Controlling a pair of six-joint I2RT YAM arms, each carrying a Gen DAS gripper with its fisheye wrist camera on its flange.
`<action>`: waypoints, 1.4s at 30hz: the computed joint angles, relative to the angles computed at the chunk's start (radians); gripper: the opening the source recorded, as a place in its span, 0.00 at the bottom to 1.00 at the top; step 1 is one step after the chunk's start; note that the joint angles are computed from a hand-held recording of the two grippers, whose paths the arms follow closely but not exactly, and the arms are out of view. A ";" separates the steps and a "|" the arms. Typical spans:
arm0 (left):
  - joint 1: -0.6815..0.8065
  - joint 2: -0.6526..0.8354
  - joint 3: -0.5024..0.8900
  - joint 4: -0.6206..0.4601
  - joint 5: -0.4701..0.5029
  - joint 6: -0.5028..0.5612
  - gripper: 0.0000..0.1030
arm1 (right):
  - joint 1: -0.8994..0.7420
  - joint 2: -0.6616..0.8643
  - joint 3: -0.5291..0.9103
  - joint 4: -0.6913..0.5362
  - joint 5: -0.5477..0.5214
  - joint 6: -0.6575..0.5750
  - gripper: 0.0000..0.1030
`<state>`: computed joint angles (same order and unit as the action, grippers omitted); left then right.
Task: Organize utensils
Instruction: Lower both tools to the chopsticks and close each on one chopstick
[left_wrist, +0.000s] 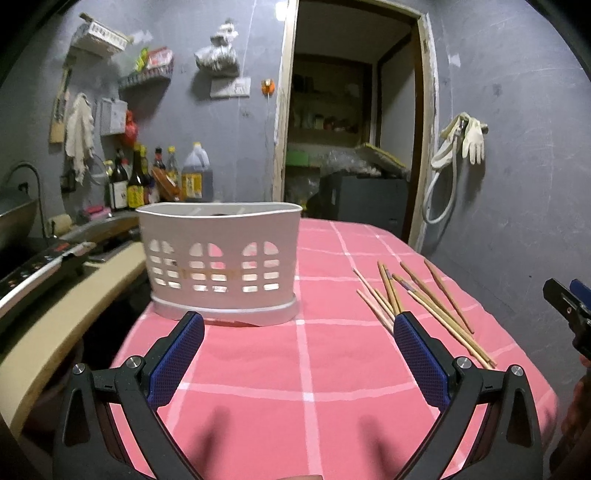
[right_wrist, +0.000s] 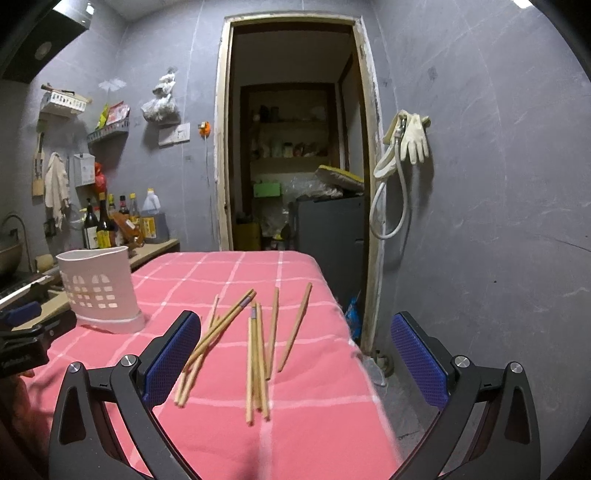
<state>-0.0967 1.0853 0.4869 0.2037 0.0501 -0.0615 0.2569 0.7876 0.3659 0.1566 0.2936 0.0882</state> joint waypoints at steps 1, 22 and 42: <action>-0.007 0.022 0.021 -0.013 -0.001 0.002 0.97 | -0.039 0.028 0.024 -0.009 -0.042 -0.003 1.00; -0.048 0.533 0.553 -0.418 0.136 0.028 0.70 | -0.352 0.675 0.515 -0.301 -0.567 -0.095 0.36; -0.046 0.755 0.845 -0.657 0.221 0.108 0.40 | -0.356 0.940 0.807 -0.512 -0.609 -0.125 0.18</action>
<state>-0.1431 1.8406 1.3321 -0.4537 0.2714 0.0466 -0.0992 1.7274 1.1727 -0.3553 -0.3159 -0.0369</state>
